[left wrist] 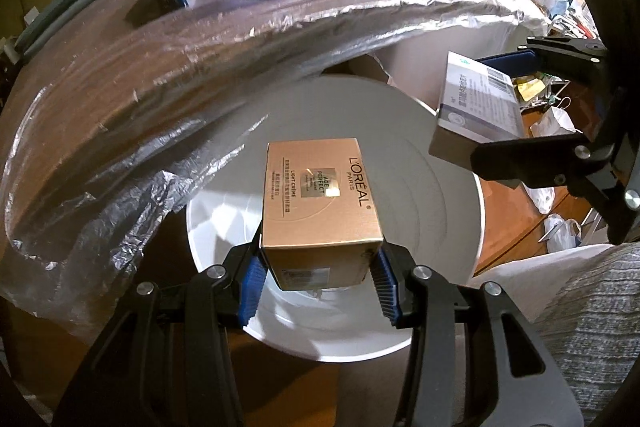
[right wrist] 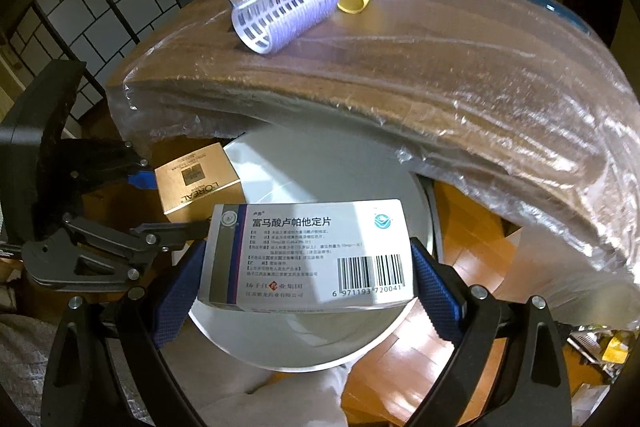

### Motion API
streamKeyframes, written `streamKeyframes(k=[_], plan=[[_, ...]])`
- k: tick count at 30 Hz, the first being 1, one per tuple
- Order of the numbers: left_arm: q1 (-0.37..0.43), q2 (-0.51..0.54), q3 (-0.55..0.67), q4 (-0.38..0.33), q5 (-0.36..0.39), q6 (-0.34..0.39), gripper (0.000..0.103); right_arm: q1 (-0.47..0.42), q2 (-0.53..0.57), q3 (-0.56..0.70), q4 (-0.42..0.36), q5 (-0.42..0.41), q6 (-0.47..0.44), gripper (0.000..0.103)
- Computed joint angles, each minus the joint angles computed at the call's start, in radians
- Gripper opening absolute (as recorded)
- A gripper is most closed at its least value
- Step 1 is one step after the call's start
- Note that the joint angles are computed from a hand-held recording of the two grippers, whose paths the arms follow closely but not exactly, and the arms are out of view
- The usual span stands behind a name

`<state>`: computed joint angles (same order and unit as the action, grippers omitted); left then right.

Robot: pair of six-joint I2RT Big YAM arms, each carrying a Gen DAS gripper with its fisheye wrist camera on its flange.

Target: Collect trash

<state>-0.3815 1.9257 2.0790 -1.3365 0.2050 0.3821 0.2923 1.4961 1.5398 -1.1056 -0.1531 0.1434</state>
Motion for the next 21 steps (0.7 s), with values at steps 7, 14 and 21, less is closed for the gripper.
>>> streamKeyframes(k=[7,14,21], plan=[[0.001,0.008,-0.013,0.001,-0.004,-0.003,0.048,-0.011,0.023,-0.01,0.012,-0.052,0.024,0.094],[-0.005,0.029,-0.001,-0.015,0.002,-0.025,0.048,-0.022,0.035,-0.045,0.062,-0.138,0.062,0.094],[-0.006,0.047,0.006,-0.027,0.009,-0.034,0.048,-0.021,0.05,-0.054,0.087,-0.179,0.086,0.094]])
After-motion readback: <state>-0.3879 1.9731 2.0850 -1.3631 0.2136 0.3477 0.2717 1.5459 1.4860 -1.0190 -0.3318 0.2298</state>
